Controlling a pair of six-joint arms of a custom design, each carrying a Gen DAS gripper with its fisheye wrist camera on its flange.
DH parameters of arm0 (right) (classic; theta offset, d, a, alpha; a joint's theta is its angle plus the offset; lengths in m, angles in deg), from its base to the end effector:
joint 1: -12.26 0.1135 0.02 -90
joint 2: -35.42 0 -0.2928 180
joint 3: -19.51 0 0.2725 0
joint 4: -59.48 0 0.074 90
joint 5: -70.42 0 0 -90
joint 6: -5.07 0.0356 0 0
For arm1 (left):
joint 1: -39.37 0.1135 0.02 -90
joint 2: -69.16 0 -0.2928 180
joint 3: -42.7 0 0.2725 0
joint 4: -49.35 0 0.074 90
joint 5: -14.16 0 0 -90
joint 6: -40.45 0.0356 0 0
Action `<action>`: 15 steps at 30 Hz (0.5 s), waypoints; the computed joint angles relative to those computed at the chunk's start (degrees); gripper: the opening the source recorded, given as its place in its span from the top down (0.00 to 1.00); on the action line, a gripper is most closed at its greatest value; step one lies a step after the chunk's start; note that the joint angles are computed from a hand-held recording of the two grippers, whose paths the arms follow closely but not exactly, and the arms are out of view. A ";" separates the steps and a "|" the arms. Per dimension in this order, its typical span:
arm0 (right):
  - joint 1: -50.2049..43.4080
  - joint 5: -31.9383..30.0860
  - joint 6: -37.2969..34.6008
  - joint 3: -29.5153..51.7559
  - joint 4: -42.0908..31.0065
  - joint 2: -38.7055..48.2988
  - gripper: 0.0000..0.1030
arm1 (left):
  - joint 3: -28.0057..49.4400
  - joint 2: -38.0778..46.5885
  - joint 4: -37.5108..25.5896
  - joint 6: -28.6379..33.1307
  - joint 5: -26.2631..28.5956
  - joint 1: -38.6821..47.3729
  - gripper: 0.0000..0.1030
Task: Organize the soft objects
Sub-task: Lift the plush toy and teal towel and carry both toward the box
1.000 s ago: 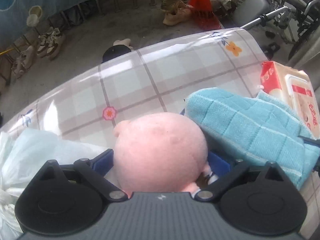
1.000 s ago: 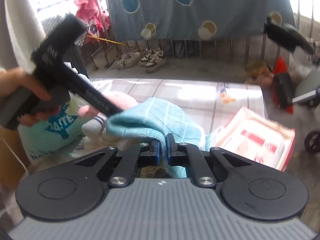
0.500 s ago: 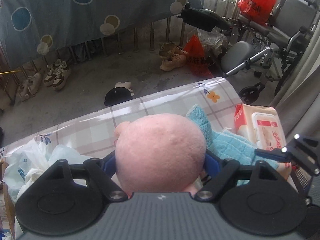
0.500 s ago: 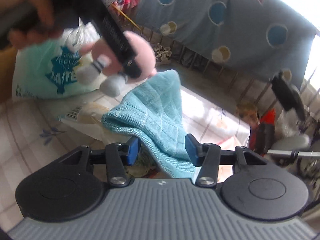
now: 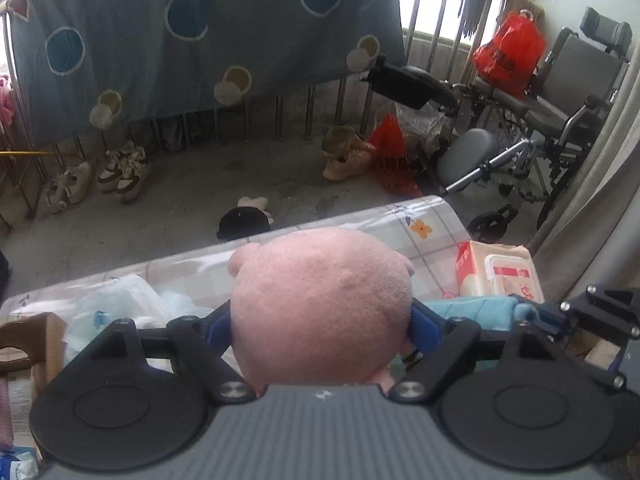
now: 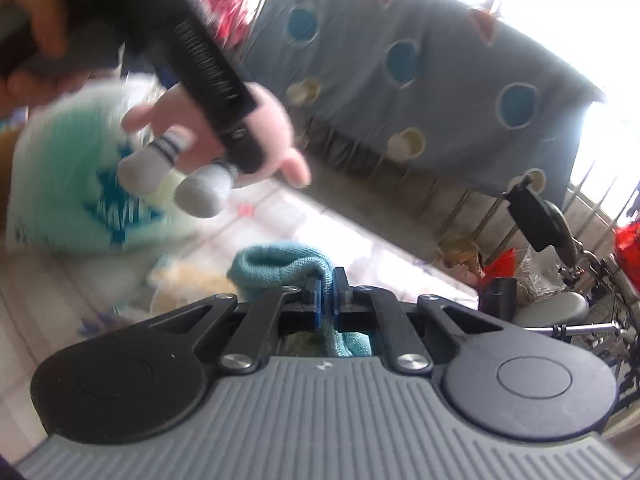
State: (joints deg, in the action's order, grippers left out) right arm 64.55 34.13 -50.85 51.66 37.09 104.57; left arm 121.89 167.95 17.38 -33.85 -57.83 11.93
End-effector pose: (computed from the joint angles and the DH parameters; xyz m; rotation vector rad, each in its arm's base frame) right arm 0.1339 0.1263 0.1413 -0.0452 2.1285 -0.3836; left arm 0.3397 -0.1888 0.2270 1.0331 2.2429 -0.4766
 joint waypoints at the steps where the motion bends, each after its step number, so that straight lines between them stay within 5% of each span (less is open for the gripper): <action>1: 1.18 1.59 3.99 1.20 -4.86 -2.26 0.97 | -1.03 -2.31 -0.37 0.33 1.40 1.27 0.16; 6: 4.35 3.45 13.74 7.75 -21.64 -14.13 0.97 | -4.11 -12.90 -5.73 3.89 9.47 10.92 0.16; 9: 9.32 9.52 20.82 14.14 -30.71 -12.79 0.97 | -3.95 -17.00 -10.33 9.25 13.29 19.66 0.16; 15: 13.64 11.31 18.37 24.09 -28.93 -8.87 0.97 | 1.57 -14.70 -18.19 18.26 19.43 38.87 0.16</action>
